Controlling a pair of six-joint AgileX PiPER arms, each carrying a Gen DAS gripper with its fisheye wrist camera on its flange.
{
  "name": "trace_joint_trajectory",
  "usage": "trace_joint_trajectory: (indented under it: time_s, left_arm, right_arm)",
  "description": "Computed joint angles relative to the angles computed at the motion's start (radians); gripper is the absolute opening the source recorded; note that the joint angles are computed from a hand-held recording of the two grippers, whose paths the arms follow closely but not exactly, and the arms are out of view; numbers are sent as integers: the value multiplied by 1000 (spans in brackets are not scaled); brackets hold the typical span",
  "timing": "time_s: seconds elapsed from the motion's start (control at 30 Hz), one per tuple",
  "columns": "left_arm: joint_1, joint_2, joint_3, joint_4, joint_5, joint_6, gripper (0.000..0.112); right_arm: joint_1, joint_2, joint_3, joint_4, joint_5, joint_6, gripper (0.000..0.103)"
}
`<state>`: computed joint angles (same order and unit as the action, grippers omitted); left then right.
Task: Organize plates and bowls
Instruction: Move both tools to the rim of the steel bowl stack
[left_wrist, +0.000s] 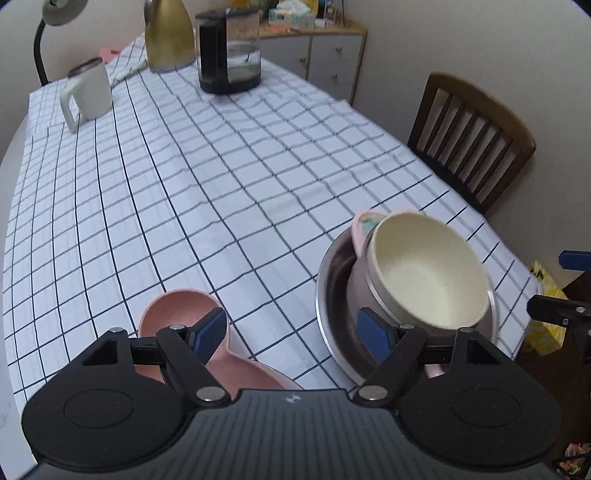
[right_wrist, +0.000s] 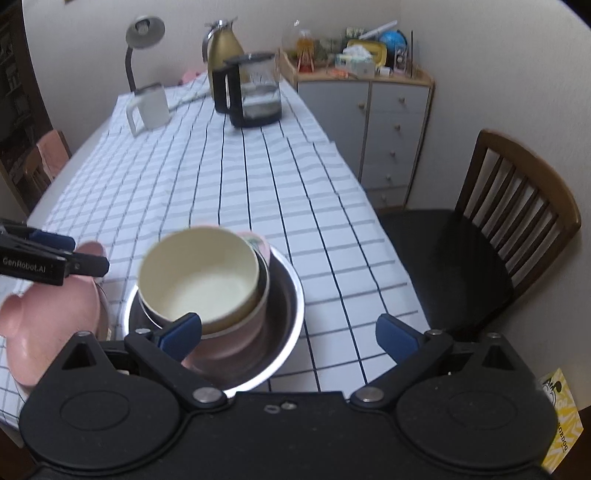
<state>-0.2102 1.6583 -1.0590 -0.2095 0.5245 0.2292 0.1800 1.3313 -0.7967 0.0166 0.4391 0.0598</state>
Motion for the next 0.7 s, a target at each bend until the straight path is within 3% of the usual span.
trace_joint_trajectory:
  time_s: [0.33, 0.57, 0.7]
  left_arm:
    - [-8, 120, -64, -12, 21, -48, 76]
    - [-4, 160, -91, -41, 47, -68, 63]
    - [-9, 173, -95, -45, 65, -85, 46]
  right_arm:
    - [-113, 191, -67, 198, 14, -185, 81]
    - [-144, 298, -146, 282, 43, -276, 66]
    - [-155, 345, -191, 311, 70, -325, 51]
